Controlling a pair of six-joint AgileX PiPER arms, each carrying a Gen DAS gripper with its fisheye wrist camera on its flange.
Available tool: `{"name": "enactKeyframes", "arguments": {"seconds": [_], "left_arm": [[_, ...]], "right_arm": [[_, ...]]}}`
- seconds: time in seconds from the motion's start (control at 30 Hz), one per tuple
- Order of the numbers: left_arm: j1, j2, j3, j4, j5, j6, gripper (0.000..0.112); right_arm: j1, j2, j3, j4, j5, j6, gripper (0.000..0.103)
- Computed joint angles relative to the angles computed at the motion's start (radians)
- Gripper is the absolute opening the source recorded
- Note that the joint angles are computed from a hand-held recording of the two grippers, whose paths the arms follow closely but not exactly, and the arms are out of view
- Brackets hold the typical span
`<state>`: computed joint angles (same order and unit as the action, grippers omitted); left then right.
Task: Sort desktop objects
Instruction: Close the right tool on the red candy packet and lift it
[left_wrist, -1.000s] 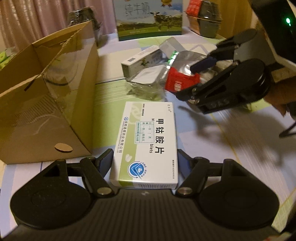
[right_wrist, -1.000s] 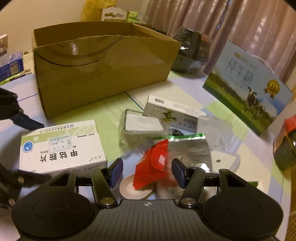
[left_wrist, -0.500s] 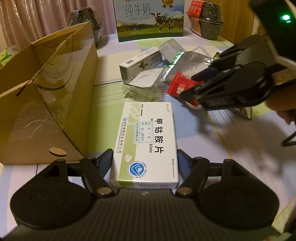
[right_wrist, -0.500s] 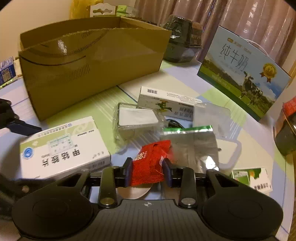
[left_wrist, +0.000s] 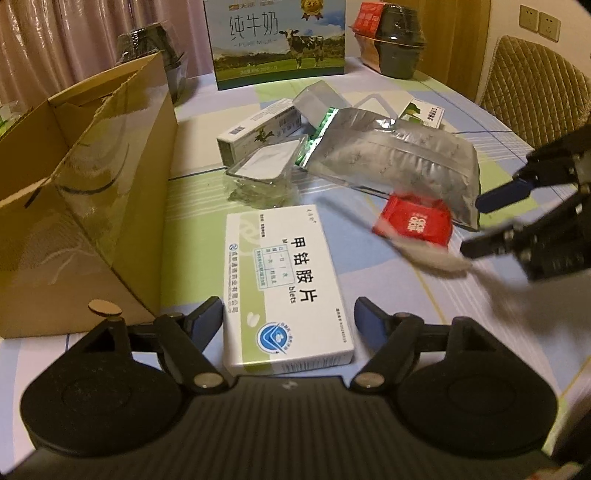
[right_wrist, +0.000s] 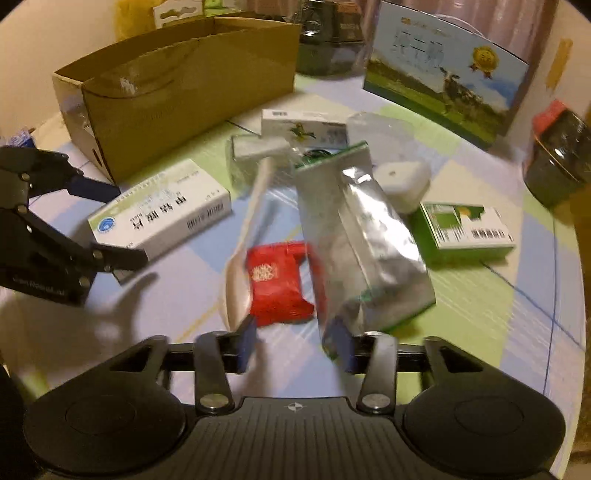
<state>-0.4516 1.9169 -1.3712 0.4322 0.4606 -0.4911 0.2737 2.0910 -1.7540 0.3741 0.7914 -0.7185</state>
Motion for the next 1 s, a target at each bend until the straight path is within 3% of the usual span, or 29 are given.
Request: {"name": "enactKeyframes", "arguments": {"seconds": [0.2, 0.5, 0.53, 0.6, 0.7, 1.0], "left_arm": [[-0.001, 0.017, -0.028, 0.008, 0.011, -0.003, 0.075], [0.003, 0.047, -0.066, -0.008, 0.029, 0.010, 0.076], [0.004, 0.051, -0.072, -0.013, 0.032, 0.016, 0.076], [0.007, 0.057, -0.084, -0.030, 0.041, 0.027, 0.075], [0.009, 0.065, -0.105, -0.041, 0.059, 0.032, 0.070], [-0.009, 0.045, -0.097, -0.015, 0.059, 0.025, 0.068]], "right_arm": [[0.026, 0.026, -0.014, 0.030, -0.052, 0.003, 0.051], [0.059, 0.137, -0.161, -0.017, -0.001, 0.051, 0.050], [0.059, 0.141, -0.170, -0.022, 0.004, 0.059, 0.049], [0.059, 0.138, -0.173, -0.029, 0.007, 0.067, 0.029], [0.058, 0.124, -0.159, -0.036, 0.006, 0.075, 0.029], [0.055, 0.051, -0.075, -0.021, -0.029, 0.075, 0.028]]}}
